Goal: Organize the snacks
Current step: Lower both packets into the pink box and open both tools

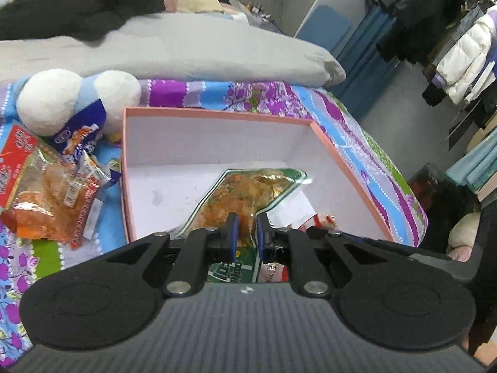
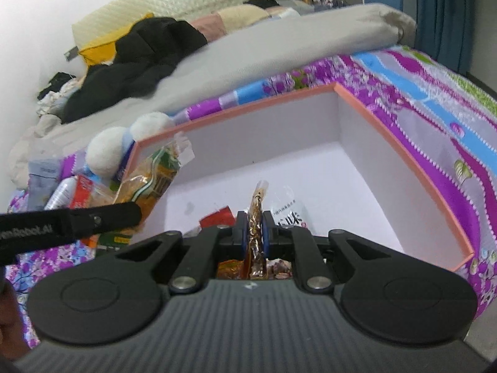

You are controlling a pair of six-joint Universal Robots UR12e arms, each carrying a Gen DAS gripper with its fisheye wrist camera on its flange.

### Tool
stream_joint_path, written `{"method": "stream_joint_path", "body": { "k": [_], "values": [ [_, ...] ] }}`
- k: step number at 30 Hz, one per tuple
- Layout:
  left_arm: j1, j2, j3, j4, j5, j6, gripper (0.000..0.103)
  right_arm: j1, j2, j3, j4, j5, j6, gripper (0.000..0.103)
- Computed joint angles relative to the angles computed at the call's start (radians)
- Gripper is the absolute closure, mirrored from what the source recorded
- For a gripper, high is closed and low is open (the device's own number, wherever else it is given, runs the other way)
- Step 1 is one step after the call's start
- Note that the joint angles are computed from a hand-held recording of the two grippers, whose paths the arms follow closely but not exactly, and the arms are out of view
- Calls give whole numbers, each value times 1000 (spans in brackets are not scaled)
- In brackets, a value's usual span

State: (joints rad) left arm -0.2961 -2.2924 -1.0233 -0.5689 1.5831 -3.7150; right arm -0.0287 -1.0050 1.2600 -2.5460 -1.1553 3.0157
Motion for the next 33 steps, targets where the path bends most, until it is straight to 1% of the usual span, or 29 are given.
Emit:
{"method": "stream_joint_path", "body": {
  "k": [3,4,5,6,7,8,9,13,20,26,33],
  "values": [
    [1,-12,13,-17,-6,6,84,0,12,-14,30,7,6,88],
    [2,-15,17,-24,-11,7,76,0,15,-17,38,2,5,87],
    [3,-15,17,-22,-16,0,63,1,17,-20,43,-7,5,83],
    [2,-15,15,-19,-13,-6,54,2,18,-24,51,-15,6,68],
    [0,-14,12,-15,-2,-8,46,1,19,-25,55,-19,12,57],
    [-2,-11,8,-10,9,-6,45,-2,19,-21,41,-19,27,42],
    [-3,-8,4,-8,13,-2,45,-3,15,-12,25,-22,41,43],
    [-10,11,-13,-2,29,4,45,-10,-3,13,13,-21,51,43],
    [-31,71,-79,40,79,15,45,-28,-60,85,-42,19,44,43],
    [-53,143,-165,83,126,25,45,-37,-119,155,-100,62,35,43],
    [-77,225,-271,139,180,8,45,-41,-191,239,-156,103,24,43]
  ]
}}
